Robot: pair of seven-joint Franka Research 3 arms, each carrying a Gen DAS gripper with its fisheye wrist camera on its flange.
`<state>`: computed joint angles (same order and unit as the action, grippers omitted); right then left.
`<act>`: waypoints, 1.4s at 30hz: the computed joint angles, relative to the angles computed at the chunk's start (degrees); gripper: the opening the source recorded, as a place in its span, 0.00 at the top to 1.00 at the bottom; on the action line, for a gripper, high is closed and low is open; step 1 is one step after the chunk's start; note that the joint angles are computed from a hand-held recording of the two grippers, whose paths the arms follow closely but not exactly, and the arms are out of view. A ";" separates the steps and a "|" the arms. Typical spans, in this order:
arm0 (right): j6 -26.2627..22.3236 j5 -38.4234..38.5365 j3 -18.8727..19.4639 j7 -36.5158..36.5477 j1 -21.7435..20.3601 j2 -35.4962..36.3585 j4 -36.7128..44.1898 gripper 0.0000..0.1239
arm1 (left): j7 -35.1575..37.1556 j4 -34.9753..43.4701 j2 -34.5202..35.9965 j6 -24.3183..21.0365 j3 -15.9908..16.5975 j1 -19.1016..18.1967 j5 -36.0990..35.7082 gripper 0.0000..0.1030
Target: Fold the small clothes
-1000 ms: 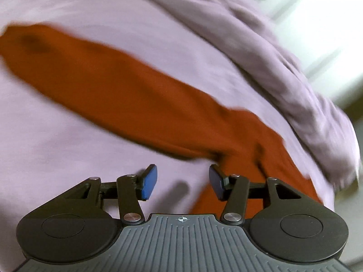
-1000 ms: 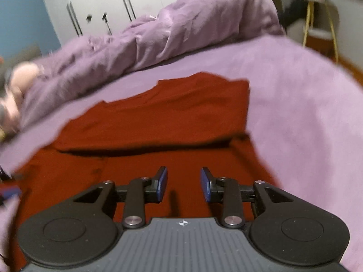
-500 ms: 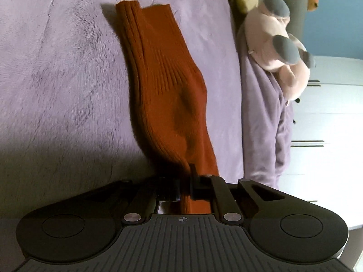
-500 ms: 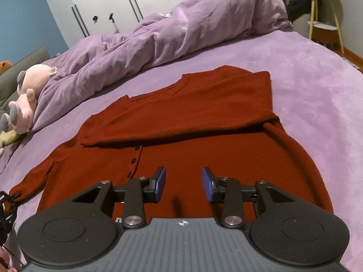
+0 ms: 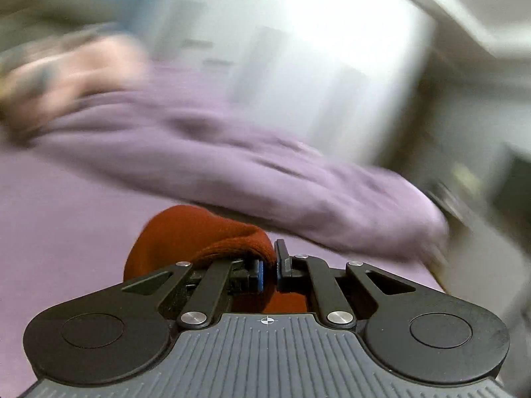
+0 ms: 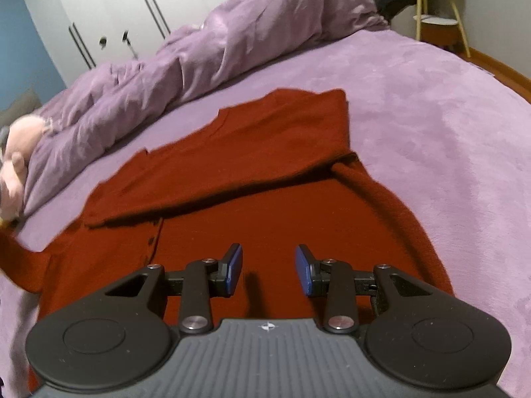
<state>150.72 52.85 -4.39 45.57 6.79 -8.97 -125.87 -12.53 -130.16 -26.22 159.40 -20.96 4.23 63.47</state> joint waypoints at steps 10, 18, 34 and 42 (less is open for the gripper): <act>-6.57 5.39 -0.54 -5.00 -1.05 4.17 6.46 0.72 | 12.89 7.75 18.95 -3.46 3.26 -13.02 -16.16 0.52; -9.66 7.34 4.48 -10.30 1.44 9.88 14.98 0.71 | -3.97 2.53 13.05 -18.92 1.47 -13.25 -11.01 0.37; 7.48 -19.71 11.46 3.75 8.07 20.37 23.80 0.95 | -14.11 -3.23 12.14 -21.16 2.61 -15.84 0.10 0.26; 8.48 4.04 6.73 5.00 0.12 14.01 15.03 0.83 | -11.53 -2.70 11.88 -21.43 2.51 -16.13 -2.00 0.24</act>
